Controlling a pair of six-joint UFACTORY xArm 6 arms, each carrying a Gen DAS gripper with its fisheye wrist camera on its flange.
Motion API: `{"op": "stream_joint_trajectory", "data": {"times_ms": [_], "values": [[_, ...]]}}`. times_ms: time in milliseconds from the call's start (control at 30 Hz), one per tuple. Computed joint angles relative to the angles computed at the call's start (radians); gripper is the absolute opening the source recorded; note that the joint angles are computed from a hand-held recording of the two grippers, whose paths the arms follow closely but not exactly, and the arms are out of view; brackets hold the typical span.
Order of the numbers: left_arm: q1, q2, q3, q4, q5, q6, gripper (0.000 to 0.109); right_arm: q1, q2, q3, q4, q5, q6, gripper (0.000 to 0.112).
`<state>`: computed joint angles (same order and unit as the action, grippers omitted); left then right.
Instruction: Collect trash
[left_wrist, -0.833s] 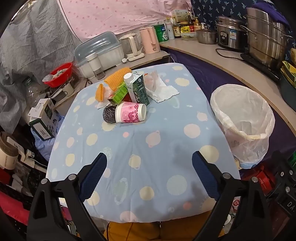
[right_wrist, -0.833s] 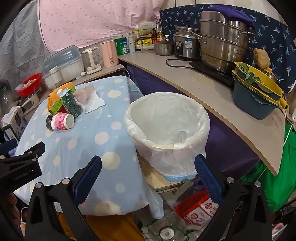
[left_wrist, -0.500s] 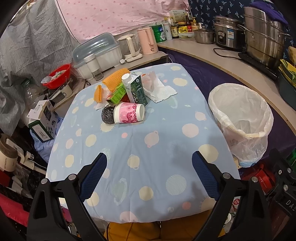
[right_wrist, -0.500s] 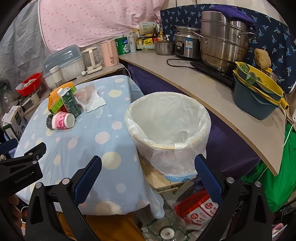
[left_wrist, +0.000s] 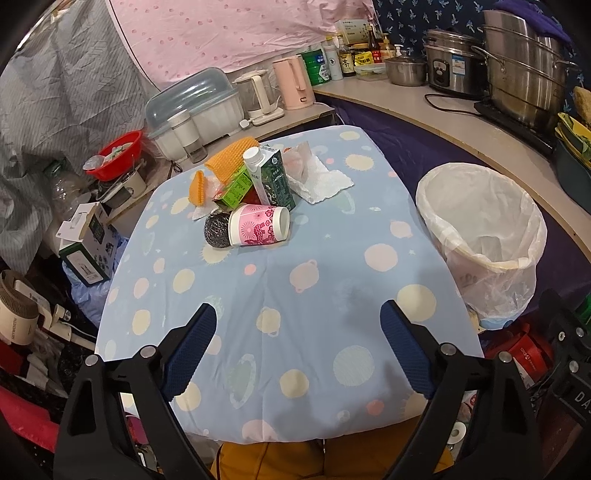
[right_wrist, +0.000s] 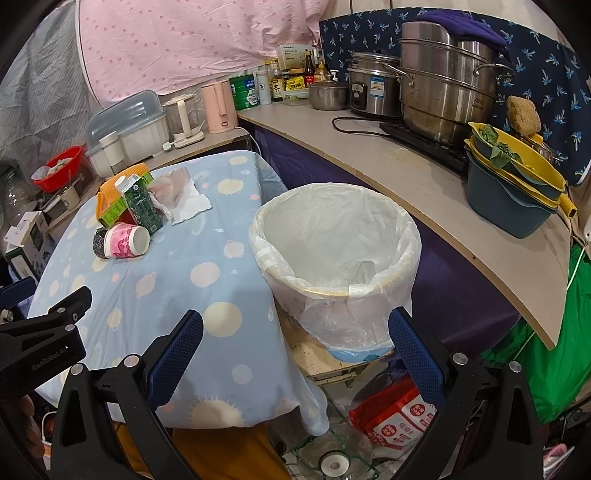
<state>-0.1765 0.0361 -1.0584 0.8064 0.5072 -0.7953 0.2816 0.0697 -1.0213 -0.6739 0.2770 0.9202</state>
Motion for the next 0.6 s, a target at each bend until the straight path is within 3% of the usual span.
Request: {"op": "stream_joint_trajectory", "data": {"times_ms": [600], "values": [[0.000, 0.004, -0.005, -0.034, 0.030, 0.024, 0.090, 0.002, 0.003, -0.004, 0.001, 0.003, 0.000, 0.096]]}}
